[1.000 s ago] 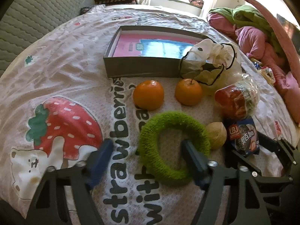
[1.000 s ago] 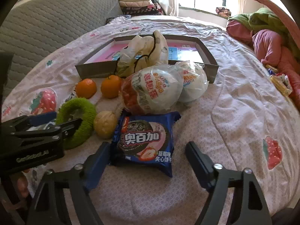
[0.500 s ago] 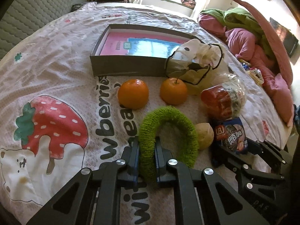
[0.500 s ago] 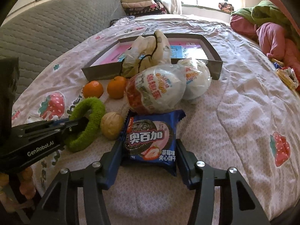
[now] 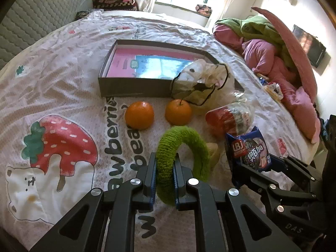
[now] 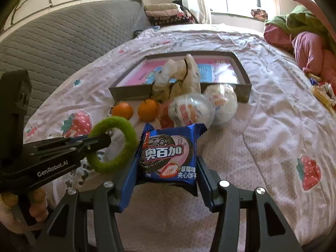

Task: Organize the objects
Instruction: 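Grasp the green ring with the left gripper while the right grasps the blue cookie packet, then carry the ring and cookie packet over the grey tray with both grippers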

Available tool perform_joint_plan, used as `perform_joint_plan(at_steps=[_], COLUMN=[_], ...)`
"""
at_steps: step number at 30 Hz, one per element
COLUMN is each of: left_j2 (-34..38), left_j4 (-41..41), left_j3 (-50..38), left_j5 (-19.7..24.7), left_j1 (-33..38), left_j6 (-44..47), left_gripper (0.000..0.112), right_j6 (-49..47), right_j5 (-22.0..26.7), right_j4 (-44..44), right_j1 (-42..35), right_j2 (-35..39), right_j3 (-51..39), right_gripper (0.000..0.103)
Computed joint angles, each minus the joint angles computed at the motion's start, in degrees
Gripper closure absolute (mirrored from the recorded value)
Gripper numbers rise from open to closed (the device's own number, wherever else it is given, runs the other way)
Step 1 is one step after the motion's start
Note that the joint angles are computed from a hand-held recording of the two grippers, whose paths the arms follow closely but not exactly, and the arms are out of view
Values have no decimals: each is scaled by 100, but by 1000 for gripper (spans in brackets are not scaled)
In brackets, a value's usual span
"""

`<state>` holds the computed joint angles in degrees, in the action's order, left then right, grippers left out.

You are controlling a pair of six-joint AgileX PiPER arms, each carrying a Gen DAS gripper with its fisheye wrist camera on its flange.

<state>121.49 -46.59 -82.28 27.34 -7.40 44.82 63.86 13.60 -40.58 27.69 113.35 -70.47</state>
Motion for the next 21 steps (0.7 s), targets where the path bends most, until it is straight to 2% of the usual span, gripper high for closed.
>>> perform_joint_plan(at_steps=[4, 13, 21], left_j2=[-51, -207, -143], left_j4=[-174, -403, -102], left_j3=[16, 59, -358], left_j5=[7, -32, 33], left_j1=[23, 59, 31], left_j6=[187, 391, 19], left_gripper=[100, 100, 100], right_j6=[427, 442, -462], right_j5=[74, 22, 65], right_j4=[-540, -671, 5], right_j1=[53, -35, -288], right_j2=[-95, -215, -196], right_j3=[-9, -31, -398], right_gripper=[49, 49, 49])
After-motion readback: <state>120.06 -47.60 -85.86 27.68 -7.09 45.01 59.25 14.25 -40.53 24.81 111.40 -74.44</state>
